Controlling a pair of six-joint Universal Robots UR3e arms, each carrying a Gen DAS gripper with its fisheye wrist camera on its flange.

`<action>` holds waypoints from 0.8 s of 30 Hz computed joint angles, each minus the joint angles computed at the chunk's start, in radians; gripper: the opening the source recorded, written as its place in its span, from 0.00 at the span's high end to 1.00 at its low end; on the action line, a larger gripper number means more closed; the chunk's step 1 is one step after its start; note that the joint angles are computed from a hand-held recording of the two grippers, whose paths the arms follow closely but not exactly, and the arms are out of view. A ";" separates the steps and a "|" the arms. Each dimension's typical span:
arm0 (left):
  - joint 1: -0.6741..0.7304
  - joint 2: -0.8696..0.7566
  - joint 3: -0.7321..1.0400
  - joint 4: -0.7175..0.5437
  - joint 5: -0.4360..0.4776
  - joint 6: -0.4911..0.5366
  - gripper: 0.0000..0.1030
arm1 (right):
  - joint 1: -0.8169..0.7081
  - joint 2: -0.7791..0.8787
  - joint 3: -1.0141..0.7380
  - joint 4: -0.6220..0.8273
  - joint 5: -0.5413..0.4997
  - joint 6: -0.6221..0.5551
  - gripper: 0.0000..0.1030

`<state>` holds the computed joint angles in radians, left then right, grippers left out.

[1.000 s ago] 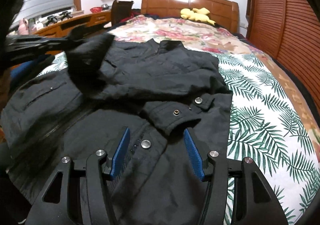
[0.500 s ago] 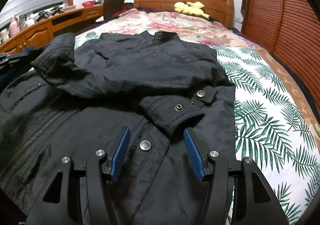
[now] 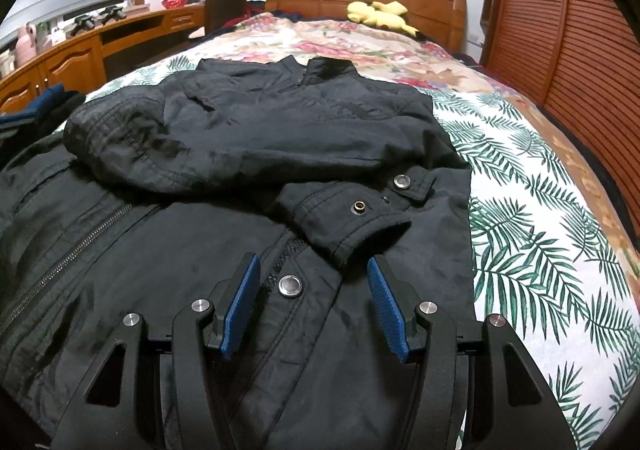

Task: Fold large clothes

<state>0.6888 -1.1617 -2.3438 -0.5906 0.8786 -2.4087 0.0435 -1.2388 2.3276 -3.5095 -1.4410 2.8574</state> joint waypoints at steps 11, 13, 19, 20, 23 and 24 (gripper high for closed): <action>-0.139 -0.406 0.345 -0.020 0.096 -0.119 0.64 | 0.000 0.005 0.004 0.007 0.018 -0.024 0.45; -0.148 -0.449 0.385 -0.045 0.107 -0.123 0.64 | 0.001 0.005 0.003 0.010 0.020 -0.027 0.45; -0.158 -0.473 0.387 -0.097 0.135 -0.098 0.64 | -0.002 0.002 0.004 0.020 0.034 -0.034 0.45; -0.150 -0.461 0.370 -0.103 0.125 -0.091 0.64 | 0.000 0.003 0.002 0.021 0.032 -0.036 0.45; -0.130 -0.429 0.337 -0.145 0.107 -0.068 0.64 | 0.009 0.008 -0.004 0.022 0.019 -0.039 0.45; -0.122 -0.417 0.325 -0.157 0.097 -0.053 0.64 | 0.012 0.010 -0.005 0.021 0.015 -0.039 0.45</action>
<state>0.5665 -1.5784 -2.0186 -0.7478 0.9751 -2.4614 0.0552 -1.2285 2.3224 -3.4889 -1.4259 2.8187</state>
